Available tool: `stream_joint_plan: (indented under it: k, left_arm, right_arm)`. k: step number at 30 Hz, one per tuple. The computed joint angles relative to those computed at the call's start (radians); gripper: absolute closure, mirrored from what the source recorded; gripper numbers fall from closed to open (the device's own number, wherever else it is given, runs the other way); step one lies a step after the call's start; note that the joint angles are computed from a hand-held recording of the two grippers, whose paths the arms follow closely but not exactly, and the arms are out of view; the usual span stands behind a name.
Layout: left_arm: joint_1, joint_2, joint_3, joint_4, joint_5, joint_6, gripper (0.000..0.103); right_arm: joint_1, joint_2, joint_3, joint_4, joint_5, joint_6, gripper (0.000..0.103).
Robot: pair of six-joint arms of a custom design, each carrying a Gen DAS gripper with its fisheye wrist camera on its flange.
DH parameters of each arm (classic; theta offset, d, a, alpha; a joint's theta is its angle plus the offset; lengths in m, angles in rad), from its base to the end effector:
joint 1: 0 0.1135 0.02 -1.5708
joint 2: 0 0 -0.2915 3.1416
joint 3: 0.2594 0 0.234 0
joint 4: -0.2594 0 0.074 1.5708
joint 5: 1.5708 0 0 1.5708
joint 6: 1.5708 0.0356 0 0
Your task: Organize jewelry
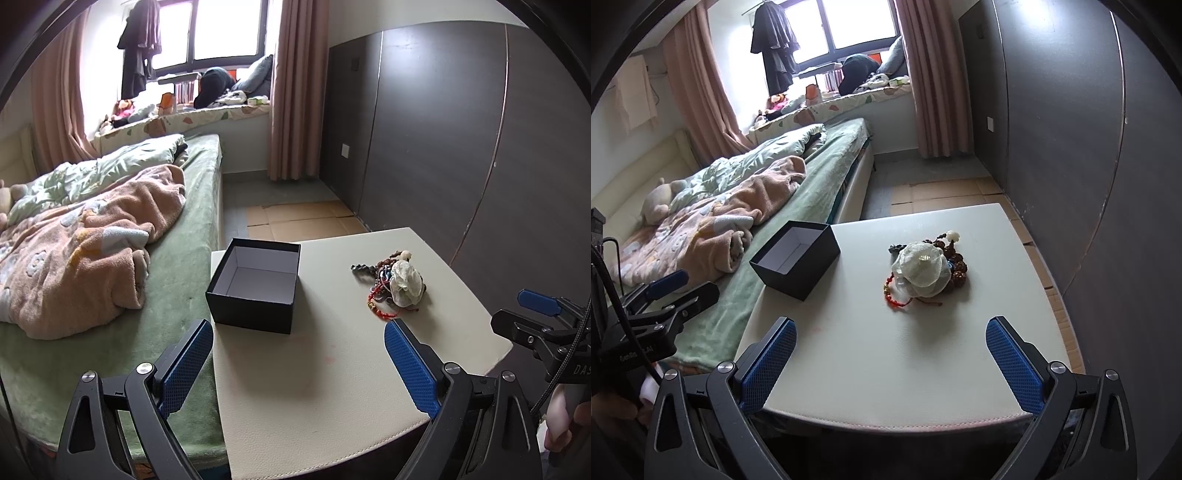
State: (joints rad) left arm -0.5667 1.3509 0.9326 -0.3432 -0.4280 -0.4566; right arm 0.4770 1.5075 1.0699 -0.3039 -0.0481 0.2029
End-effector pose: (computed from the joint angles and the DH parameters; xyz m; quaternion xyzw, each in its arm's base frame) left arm 0.2311 -0.1295 0.2875 -0.0341 0.9015 -0.0181 0.4310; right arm 0.2770 0.1451 0.2889 -0.1346 0.9051 0.1550 0.3724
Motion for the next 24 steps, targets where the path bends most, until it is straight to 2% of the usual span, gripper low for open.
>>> stream_joint_plan:
  k: [13, 24]
  left_arm:
    - [0.006, -0.005, -0.001, -0.002, 0.014, -0.005, 0.009]
    - [0.032, 0.062, 0.044, 0.02, 0.059, -0.001, 0.009]
  right_arm:
    - [0.006, -0.012, -0.01, 0.012, 0.004, 0.009, 0.0]
    - [-0.025, 0.031, 0.034, -0.008, -0.015, 0.042, 0.0]
